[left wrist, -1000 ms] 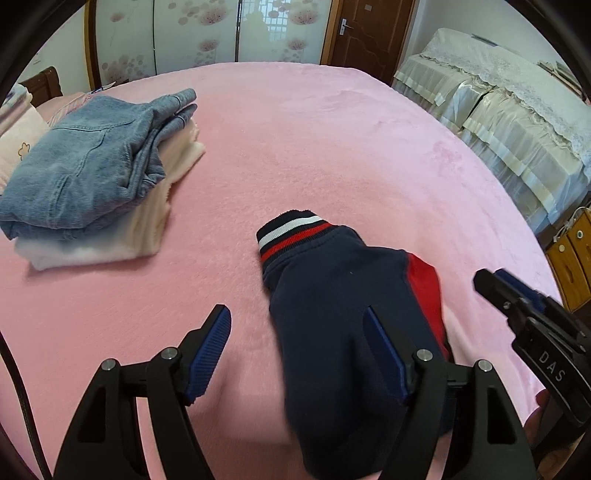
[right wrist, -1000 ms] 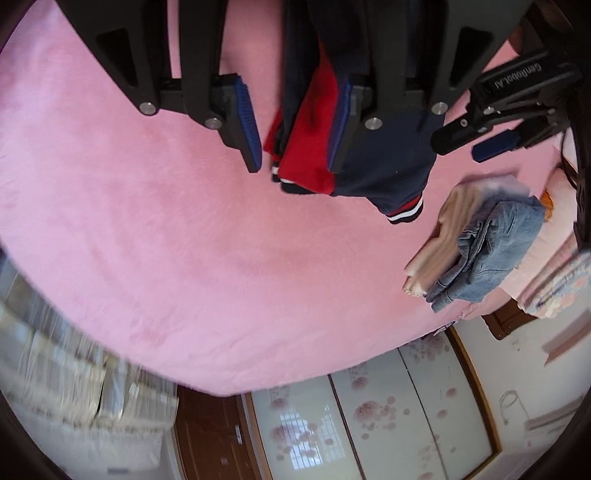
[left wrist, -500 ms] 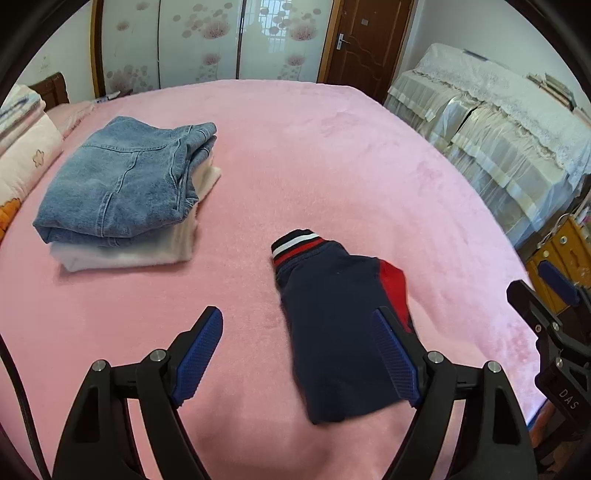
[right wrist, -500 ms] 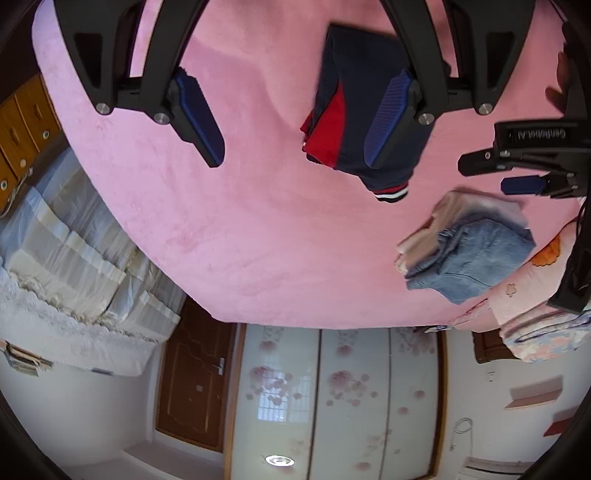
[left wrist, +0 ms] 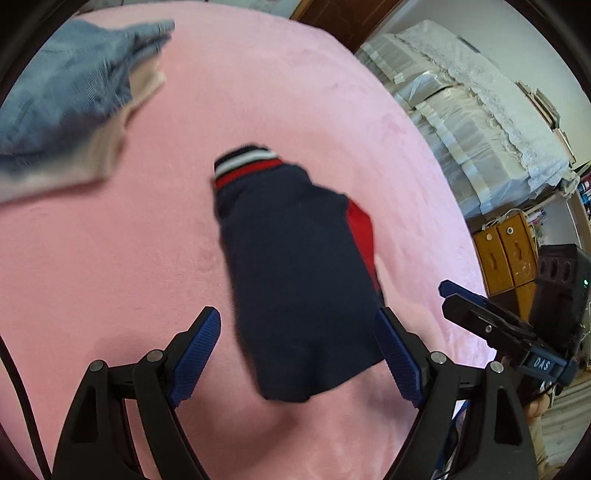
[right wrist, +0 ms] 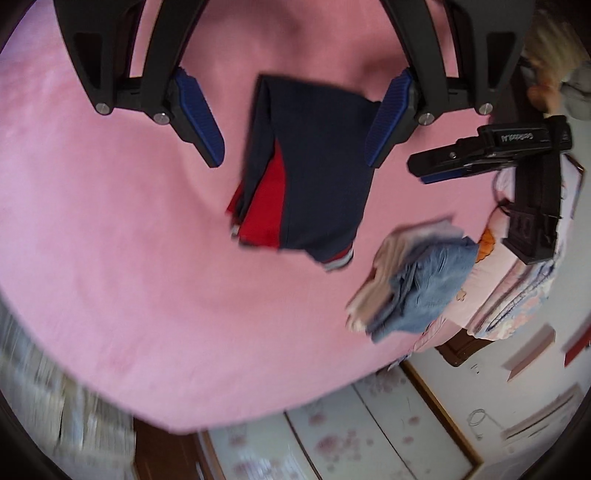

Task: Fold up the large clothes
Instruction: 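Grasp the navy jacket bundle with the right gripper and lift it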

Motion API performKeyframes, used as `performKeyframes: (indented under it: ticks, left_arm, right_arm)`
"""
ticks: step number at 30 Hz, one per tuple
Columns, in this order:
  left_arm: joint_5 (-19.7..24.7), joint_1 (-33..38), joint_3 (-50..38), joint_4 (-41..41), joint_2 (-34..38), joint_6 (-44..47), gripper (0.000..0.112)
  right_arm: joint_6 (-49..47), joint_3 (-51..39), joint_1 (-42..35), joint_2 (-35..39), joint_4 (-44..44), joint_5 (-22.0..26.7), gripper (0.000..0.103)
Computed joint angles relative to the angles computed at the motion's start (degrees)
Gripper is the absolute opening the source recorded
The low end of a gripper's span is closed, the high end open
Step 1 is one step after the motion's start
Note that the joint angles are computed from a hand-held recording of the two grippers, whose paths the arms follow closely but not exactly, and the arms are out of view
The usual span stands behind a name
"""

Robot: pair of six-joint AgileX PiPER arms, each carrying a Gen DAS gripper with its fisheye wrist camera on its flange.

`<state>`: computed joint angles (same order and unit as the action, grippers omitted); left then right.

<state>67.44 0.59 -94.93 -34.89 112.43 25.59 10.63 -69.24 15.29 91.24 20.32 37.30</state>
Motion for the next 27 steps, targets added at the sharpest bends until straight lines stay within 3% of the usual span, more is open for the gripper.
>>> performKeyframes:
  ticks: [3, 7, 13, 17, 21, 27]
  left_arm:
    - [-2.83, -1.07, 2.05, 0.43, 1.48, 1.84, 0.085]
    - [-1.82, -0.97, 1.24, -2.76, 6.21, 3.07, 0.085]
    - [-1.34, -0.17, 0.28, -8.86, 11.59, 6.06, 0.087]
    - [-2.58, -0.73, 0.66, -10.81, 12.54, 9.37, 0.090]
    - [-2.84, -1.29, -0.05, -11.65, 13.72, 10.66, 0.092]
    - [-2.64, -2.52, -2.70, -10.41, 14.95, 6.98, 0.093]
  right_arm:
    - [-8.16, 2.46, -2.51, 3.17, 9.89, -1.65, 0.079]
    - [-20.57, 4.83, -5.68, 8.34, 24.34, -1.86, 0.079]
    - [-41.76, 7.65, -10.07, 15.66, 48.09, 1.29, 0.079]
    - [-51.51, 7.47, -11.49, 20.18, 59.22, 3.58, 0.079]
    - [-54.52, 4.66, -11.39, 23.02, 61.59, 4.85, 0.079]
    - [-58.03, 0.89, -10.89, 26.85, 65.30, 7.17, 0.060]
